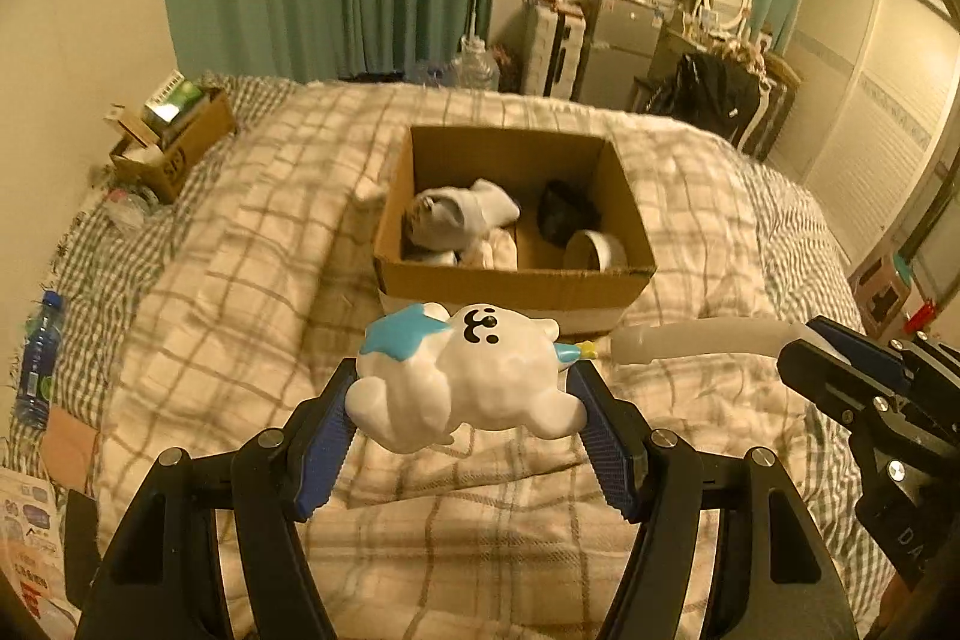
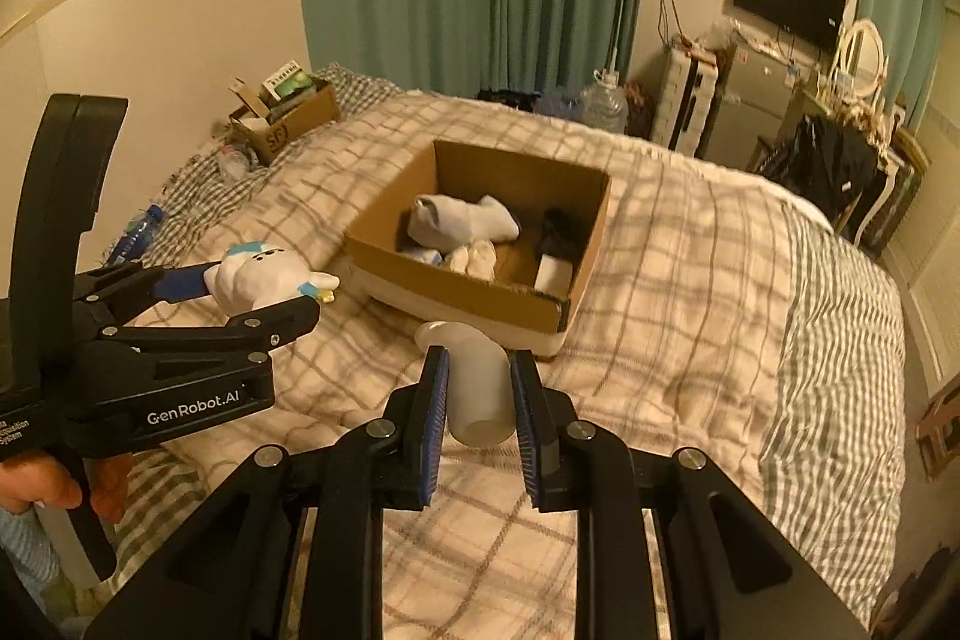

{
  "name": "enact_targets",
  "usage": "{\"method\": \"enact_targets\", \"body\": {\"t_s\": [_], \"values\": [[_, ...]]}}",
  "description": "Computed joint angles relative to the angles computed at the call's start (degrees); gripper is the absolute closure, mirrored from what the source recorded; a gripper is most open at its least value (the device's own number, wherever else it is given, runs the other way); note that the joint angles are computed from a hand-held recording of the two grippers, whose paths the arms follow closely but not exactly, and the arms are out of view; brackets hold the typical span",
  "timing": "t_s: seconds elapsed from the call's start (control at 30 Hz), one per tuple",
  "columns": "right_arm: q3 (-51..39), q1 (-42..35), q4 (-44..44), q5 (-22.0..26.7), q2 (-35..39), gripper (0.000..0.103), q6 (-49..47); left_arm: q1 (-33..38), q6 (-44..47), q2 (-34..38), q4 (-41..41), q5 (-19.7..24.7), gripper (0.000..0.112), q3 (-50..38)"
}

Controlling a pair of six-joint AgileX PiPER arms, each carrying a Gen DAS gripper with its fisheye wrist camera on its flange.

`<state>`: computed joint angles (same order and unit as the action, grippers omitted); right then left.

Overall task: Organize objects
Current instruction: 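Carry tube and cat figurine into the box and release both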

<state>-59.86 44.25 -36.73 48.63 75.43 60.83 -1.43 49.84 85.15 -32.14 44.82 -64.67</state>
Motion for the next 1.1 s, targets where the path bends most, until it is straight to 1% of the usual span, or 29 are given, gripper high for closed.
{"method": "enact_targets", "body": {"t_s": [0.1,0.2,0.37,0.47,0.67,0.8,1.1], "values": [[-2.02,1.51,-1.52,2.29,-0.03,0.083,0.49,0.72,0.24,-1.46,-0.46,0.72,0.042,-0.75],[-4.05,1.28,-2.27,3.36,0.52,0.083,-0.33,1.00,-0.20,-1.63,-0.58,1.23,0.042,-2.67],[-7.74,-1.44,-1.94,3.14,1.93,0.083,-4.10,-0.37,-2.85,-0.06,0.89,0.89,0.042,-7.03],[-10.38,-4.44,-1.07,1.83,3.48,0.083,-7.26,-2.07,-5.05,2.08,2.40,0.17,0.042,-10.17],[-16.33,-12.19,2.67,-2.89,8.96,0.083,-14.64,-6.18,-11.04,8.91,6.24,-0.76,0.042,-18.67],[-21.24,-17.58,7.32,-6.67,14.61,0.083,-20.62,-9.21,-14.46,14.41,8.95,-1.38,0.042,-24.85],[-30.63,-25.37,16.48,-11.65,27.86,0.083,-30.33,-14.70,-21.98,29.00,16.32,-1.10,0.042,-40.25]]}}
